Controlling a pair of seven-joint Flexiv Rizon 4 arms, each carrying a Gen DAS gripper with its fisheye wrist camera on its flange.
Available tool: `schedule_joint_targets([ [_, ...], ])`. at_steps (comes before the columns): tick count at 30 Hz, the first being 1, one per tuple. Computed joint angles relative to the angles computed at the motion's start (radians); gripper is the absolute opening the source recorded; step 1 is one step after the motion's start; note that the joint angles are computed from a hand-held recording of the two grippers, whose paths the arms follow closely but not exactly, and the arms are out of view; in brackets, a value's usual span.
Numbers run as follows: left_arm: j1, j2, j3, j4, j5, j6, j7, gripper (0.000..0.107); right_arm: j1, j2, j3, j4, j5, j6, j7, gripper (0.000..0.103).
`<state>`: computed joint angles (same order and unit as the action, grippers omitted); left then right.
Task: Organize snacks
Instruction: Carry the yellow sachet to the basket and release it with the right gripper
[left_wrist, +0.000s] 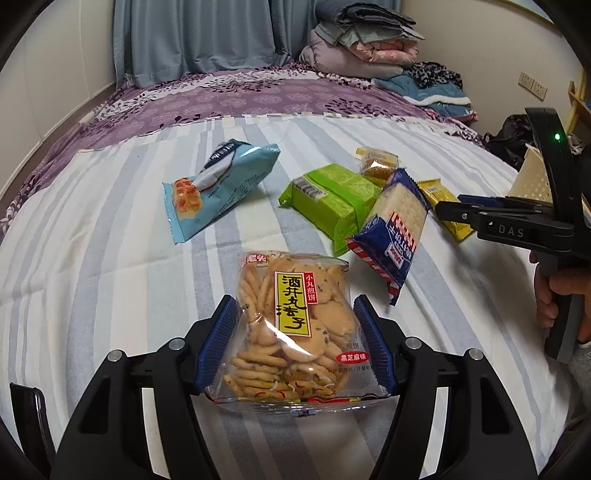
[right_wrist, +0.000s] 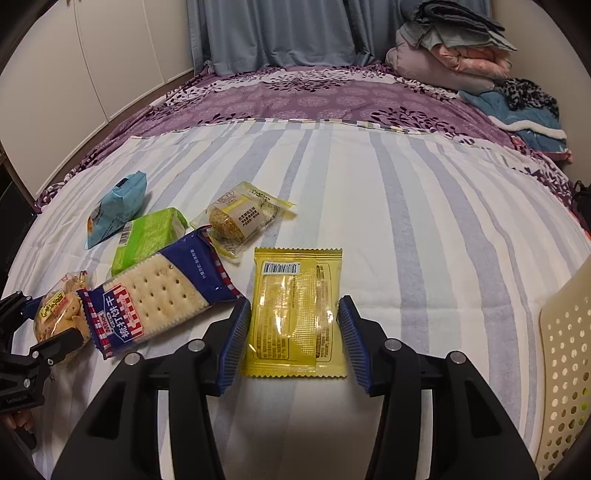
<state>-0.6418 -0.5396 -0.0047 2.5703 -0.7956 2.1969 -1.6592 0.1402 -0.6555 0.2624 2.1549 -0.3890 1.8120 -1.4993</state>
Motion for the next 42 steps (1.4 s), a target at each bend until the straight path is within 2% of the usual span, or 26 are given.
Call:
schedule_joint_targets([
  [2, -0.021, -0.005, 0.007, -0.01, -0.031, -0.015, 0.024, 0.067, 0.066, 0.01, -0.061, 0.014, 0.023, 0.027, -0.011, 0.05],
  [4, -0.031, -0.007, 0.008, -0.013, -0.048, -0.016, 0.035, 0.067, 0.067, 0.014, -0.063, 0.023, 0.025, 0.036, -0.018, 0.048],
  [8, -0.02, 0.003, -0.004, 0.002, -0.035, 0.006, -0.01, 0.065, 0.074, 0.033, -0.079, 0.052, 0.039, 0.076, -0.032, 0.046],
  [13, -0.056, 0.035, -0.012, 0.026, -0.094, 0.049, -0.01, 0.064, -0.019, 0.058, -0.013, 0.085, -0.001, 0.115, -0.017, 0.046],
  [19, -0.106, 0.086, -0.052, 0.024, -0.243, 0.087, 0.082, 0.064, -0.119, 0.094, 0.041, 0.135, -0.082, 0.173, 0.032, 0.046],
  [24, -0.126, 0.118, -0.106, -0.003, -0.354, 0.121, 0.189, 0.064, -0.196, 0.132, 0.047, 0.177, -0.17, 0.239, 0.098, 0.046],
  [30, -0.133, 0.134, -0.162, -0.055, -0.44, 0.153, 0.303, 0.064, -0.282, 0.176, 0.007, 0.214, -0.287, 0.332, 0.194, 0.046],
  [42, -0.154, 0.128, -0.237, -0.168, -0.569, 0.192, 0.501, 0.064, -0.36, 0.226, -0.147, 0.241, -0.392, 0.475, 0.331, 0.046],
])
